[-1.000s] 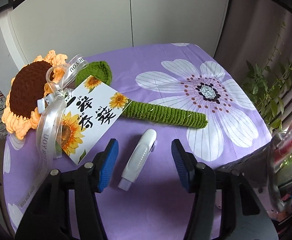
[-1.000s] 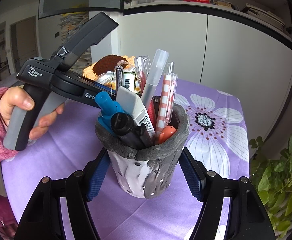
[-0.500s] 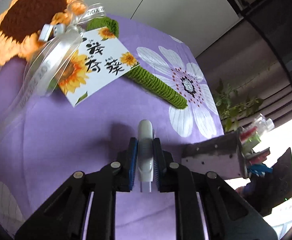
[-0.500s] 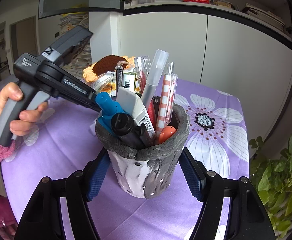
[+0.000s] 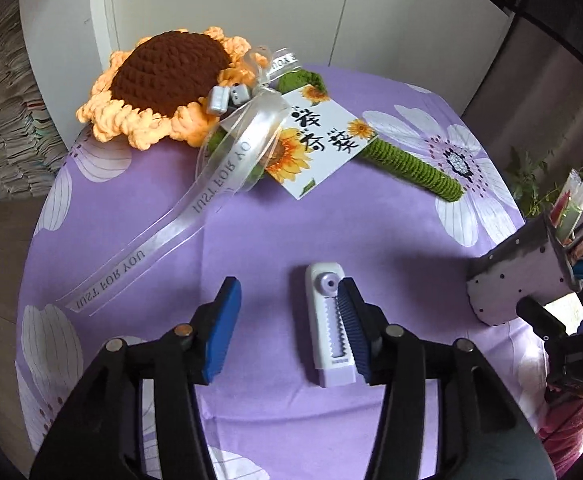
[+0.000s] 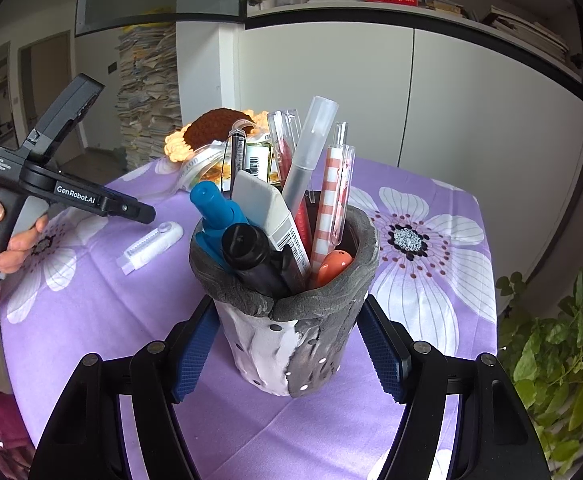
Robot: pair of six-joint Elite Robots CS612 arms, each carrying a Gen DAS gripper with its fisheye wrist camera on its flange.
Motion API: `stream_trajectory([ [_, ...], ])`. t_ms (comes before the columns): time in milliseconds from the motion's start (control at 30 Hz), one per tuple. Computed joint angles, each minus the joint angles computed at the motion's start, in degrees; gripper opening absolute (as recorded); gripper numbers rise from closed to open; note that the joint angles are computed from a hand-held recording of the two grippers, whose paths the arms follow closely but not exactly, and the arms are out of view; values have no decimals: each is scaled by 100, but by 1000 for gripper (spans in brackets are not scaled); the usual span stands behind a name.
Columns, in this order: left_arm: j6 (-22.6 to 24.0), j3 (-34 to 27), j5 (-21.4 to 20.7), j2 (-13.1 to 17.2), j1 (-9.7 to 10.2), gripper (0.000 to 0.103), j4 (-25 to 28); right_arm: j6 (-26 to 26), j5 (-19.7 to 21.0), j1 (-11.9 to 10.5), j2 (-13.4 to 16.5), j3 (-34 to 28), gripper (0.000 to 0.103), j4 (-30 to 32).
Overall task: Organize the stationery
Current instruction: 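Lower the left gripper and grasp the white correction tape dispenser, then carry the correction tape over the cup and lower it inside with the left gripper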
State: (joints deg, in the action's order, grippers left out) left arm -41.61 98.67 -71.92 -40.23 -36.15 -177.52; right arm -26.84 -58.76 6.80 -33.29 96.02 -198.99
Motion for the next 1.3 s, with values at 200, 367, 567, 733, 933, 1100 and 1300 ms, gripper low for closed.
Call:
stream_trajectory([
  [200,85,-515,349,155,-123,52,923,4,4,-1,5,-8,71,-4],
  [367,53,-791,339,259,-90,44,1504,34,55,-13,16,2,71,-64],
  [567,-232,-819,51,288,23,23,1428,44,118,-34,25,-6,71,-59],
  [733,-260,-565,143,140,-9,23,983,45,115,-33,23,-8,71,-55],
  [933,-104,-211,343,-118,-166,23,369,43,110,-30,25,-12,71,-48],
  [1100,224,-45,360,-253,-312,23,-429,37,107,-32,19,-9,71,-38],
  [1300,818,6,466,-352,-496,23,-1222,38,106,-30,21,-12,71,-40],
])
